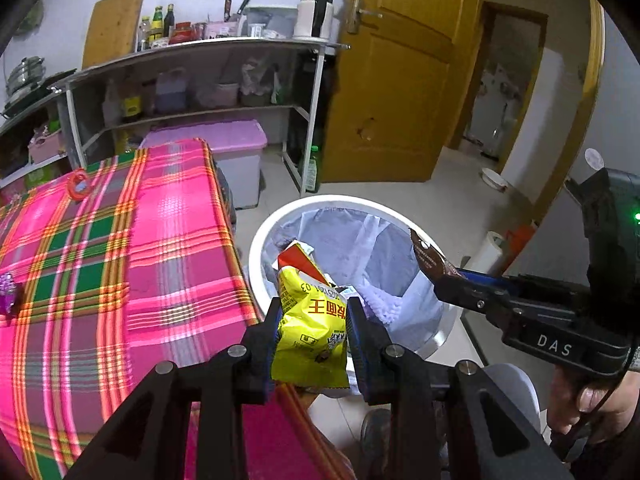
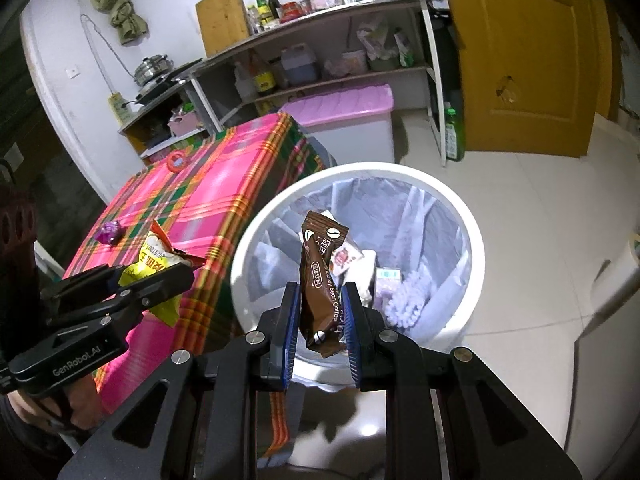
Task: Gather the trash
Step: 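Carry the brown wrapper and yellow bag over the white bin with both grippers, then open both grippers to drop the wrapper and yellow bag into the bin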
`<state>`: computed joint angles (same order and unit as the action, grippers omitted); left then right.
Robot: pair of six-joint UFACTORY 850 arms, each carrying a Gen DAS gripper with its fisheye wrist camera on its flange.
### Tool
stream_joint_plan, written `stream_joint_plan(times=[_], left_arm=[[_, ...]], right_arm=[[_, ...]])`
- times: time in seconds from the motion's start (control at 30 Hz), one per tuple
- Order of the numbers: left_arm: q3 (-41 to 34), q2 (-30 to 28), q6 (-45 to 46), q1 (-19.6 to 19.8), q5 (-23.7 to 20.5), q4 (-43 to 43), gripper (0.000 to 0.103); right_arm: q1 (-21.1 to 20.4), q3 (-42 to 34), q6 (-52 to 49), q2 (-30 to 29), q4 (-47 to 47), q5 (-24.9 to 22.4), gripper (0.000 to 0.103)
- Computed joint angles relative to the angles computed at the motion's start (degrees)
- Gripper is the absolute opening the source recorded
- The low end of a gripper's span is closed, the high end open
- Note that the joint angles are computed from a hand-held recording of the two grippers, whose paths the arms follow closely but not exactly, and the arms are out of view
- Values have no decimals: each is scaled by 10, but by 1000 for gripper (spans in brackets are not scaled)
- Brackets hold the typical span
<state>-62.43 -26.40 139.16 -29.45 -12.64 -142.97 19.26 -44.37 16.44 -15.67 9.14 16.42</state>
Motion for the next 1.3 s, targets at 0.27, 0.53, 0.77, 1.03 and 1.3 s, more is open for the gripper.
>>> stream_joint_plan(times=[0.27, 0.53, 0.77, 1.03, 1.3], left_arm=[[-56, -52, -205, -2, 19, 213, 31], [-103, -93, -447, -1, 13, 457, 31], [-136, -118, -617, 3, -8, 624, 31], [-139, -120, -629, 4, -10, 631, 47], [-110, -93, -515, 6, -9, 514, 47]], right_arm=[[-20, -25, 65, -38, -60, -26, 22], [-32, -40, 139, -61, -139, -39, 22], [-32, -51, 149, -74, -154, -50, 23], [-29, -48, 129, -68, -137, -46, 29], [-17, -37, 64, -43, -72, -42, 31]])
